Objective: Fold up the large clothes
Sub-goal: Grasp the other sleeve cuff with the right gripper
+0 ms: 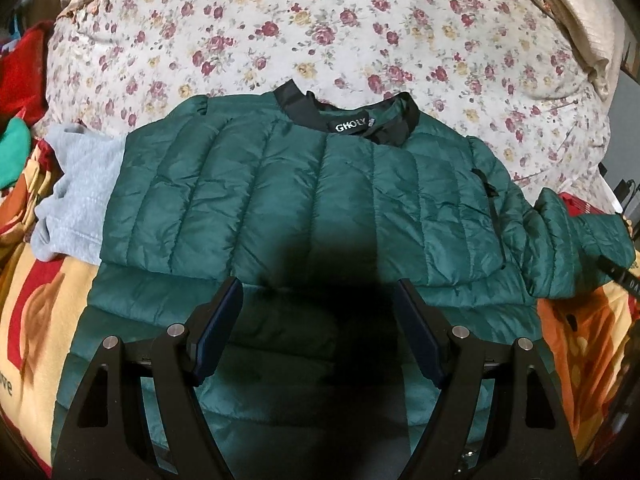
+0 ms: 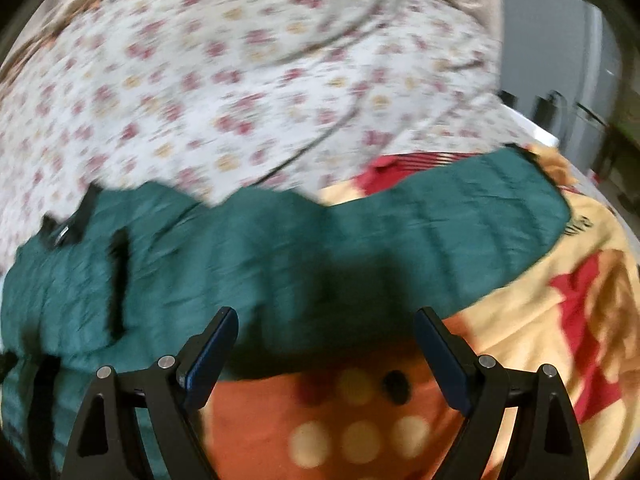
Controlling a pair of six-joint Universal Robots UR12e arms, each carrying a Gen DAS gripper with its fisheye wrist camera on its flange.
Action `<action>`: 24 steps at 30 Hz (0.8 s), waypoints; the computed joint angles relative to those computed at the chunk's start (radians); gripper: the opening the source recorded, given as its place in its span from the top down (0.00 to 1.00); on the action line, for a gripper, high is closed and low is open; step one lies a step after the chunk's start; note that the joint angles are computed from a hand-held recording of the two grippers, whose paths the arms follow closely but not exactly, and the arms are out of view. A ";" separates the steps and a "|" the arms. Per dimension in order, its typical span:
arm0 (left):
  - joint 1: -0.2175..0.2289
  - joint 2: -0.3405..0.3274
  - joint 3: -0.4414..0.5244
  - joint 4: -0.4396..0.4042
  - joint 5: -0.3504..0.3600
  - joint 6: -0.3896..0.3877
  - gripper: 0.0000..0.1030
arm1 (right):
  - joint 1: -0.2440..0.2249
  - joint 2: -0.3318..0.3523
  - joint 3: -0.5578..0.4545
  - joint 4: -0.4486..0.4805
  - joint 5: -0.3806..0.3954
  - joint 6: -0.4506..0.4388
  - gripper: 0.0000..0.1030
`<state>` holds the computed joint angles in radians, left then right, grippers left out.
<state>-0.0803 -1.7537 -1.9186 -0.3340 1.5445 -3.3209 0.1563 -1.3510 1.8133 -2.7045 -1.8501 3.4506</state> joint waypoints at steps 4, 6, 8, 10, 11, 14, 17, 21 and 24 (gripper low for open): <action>0.005 -0.003 0.001 -0.007 -0.003 -0.001 0.24 | -0.043 -0.008 0.014 0.000 -0.044 0.073 0.15; 0.008 -0.003 0.002 -0.013 -0.005 0.003 0.24 | -0.065 -0.013 0.017 0.003 -0.059 0.111 0.15; 0.011 0.000 0.000 -0.010 -0.005 0.007 0.24 | -0.093 -0.014 0.018 0.016 -0.072 0.158 0.13; 0.017 0.006 -0.004 -0.002 -0.004 0.015 0.24 | -0.115 -0.010 0.011 0.041 -0.078 0.198 0.13; 0.019 0.007 -0.005 0.000 -0.001 0.017 0.24 | -0.132 -0.004 0.006 0.051 -0.073 0.217 0.13; 0.031 0.016 -0.011 0.006 0.013 0.024 0.24 | -0.162 0.009 0.001 0.032 -0.051 0.223 0.12; 0.047 0.025 -0.017 -0.003 0.023 0.022 0.24 | -0.170 0.018 -0.003 -0.012 -0.055 0.193 0.47; 0.073 0.036 -0.026 -0.009 0.018 0.002 0.24 | -0.185 0.001 0.007 -0.048 0.030 0.160 0.83; 0.085 0.039 -0.031 0.003 0.017 -0.006 0.24 | -0.185 -0.027 0.033 -0.114 0.118 0.146 0.86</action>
